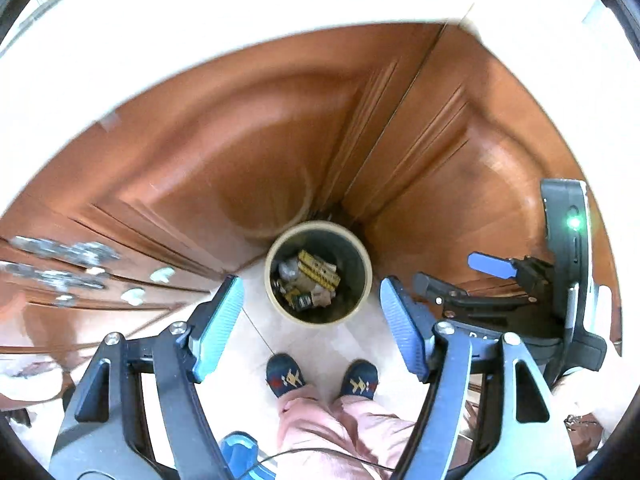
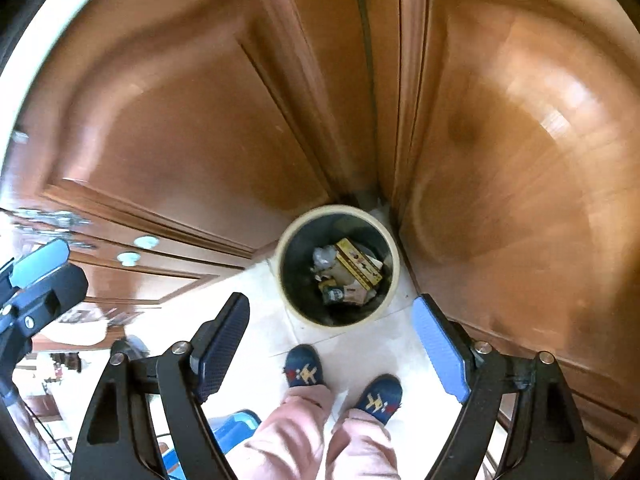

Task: Collect trash
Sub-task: 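Raise both tools back up to the counter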

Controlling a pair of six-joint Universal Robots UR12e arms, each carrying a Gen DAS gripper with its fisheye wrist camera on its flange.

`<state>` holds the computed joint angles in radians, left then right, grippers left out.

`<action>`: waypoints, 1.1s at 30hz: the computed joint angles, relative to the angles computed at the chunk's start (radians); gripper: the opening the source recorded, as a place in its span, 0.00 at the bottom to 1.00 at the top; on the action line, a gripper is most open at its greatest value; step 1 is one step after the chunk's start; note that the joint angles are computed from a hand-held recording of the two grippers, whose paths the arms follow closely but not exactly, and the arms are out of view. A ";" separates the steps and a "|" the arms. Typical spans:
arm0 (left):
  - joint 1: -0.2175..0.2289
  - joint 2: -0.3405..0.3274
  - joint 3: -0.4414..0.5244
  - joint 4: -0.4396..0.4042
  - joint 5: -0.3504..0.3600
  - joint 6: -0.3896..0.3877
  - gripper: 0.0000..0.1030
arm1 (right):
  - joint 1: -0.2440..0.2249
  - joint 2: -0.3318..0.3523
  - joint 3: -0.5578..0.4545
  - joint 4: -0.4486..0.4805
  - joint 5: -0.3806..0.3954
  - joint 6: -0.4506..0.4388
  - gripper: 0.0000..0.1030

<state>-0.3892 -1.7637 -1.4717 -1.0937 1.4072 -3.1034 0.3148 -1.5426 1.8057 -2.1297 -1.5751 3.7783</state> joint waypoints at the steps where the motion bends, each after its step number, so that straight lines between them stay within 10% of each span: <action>1: 0.000 0.012 0.005 0.003 0.002 0.000 0.66 | 0.003 -0.010 -0.012 0.010 0.001 -0.001 0.82; 18: -0.017 0.102 0.206 0.052 0.157 -0.055 0.66 | 0.031 -0.117 -0.294 -0.037 -0.041 -0.123 0.82; 33: -0.017 -0.134 0.771 -0.180 0.327 0.006 0.67 | -0.045 0.021 -0.702 0.096 -0.043 -0.331 0.82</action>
<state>-0.4058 -1.8979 -0.7006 -1.2740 1.7345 -3.0974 0.2699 -1.5221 1.1041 -2.0333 -1.6182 3.4475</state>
